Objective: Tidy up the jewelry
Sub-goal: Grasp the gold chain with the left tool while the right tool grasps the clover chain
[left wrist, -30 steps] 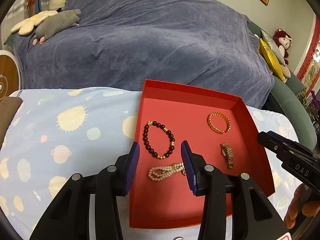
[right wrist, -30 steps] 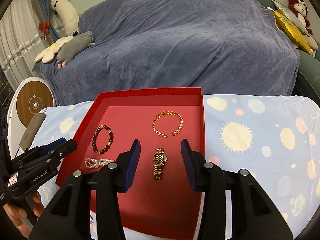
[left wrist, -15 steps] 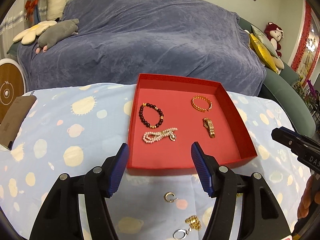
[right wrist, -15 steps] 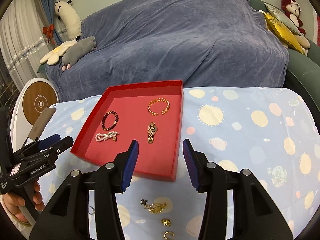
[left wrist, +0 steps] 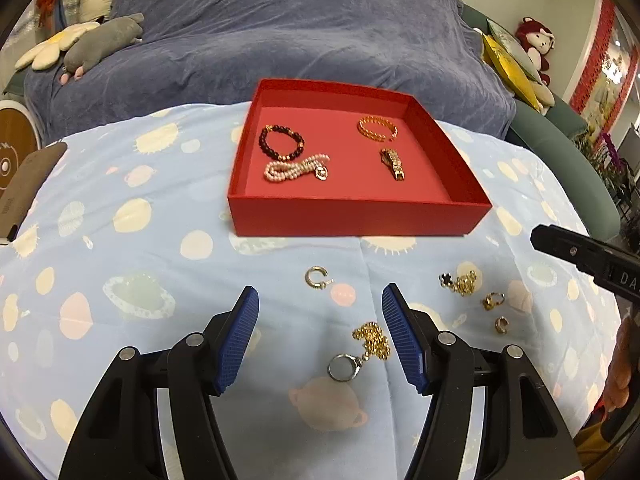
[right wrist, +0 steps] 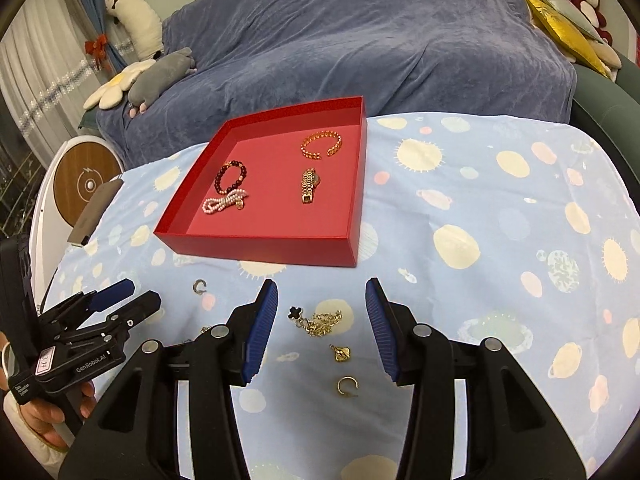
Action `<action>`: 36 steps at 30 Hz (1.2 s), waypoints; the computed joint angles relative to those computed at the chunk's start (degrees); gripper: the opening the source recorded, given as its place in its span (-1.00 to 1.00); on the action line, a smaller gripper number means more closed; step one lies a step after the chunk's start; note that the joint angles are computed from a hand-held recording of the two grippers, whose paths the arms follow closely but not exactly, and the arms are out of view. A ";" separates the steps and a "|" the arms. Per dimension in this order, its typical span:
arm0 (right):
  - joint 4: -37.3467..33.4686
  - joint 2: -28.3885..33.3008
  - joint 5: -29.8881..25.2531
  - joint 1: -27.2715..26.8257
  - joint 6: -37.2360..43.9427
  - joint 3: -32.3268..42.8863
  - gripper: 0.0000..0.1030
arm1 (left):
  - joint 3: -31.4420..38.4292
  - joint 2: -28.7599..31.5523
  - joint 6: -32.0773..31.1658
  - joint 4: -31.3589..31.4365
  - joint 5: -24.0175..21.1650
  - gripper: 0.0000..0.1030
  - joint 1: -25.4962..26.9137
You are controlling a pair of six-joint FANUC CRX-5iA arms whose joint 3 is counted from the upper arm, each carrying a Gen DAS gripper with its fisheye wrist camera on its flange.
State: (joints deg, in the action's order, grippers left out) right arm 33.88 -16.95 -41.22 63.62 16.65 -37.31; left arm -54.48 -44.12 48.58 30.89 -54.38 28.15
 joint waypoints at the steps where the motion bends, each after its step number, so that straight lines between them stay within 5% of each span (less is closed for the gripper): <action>1: 0.11 0.00 -0.22 0.36 0.04 -0.18 -0.14 | -0.60 0.05 -0.45 0.03 -0.07 0.20 -0.43; 8: -1.11 0.90 -0.33 1.31 1.36 0.09 -0.14 | -2.14 1.25 0.82 -2.59 3.89 0.14 -6.53; 21: -4.38 2.85 -0.82 1.47 4.87 1.27 -0.14 | -2.31 4.15 1.44 -4.48 6.76 -0.63 -11.05; 25: -6.13 3.86 -0.85 1.23 6.66 1.65 -0.14 | -2.54 4.21 0.18 -2.79 5.60 -0.89 -10.31; 36: -9.79 8.18 0.90 -0.08 11.30 3.12 -0.18 | -2.76 2.15 -3.51 4.36 0.38 -0.98 -2.80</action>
State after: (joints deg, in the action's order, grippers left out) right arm 24.09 -8.77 -40.32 63.54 27.96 -34.20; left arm -57.24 -41.97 45.07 35.24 -54.00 25.35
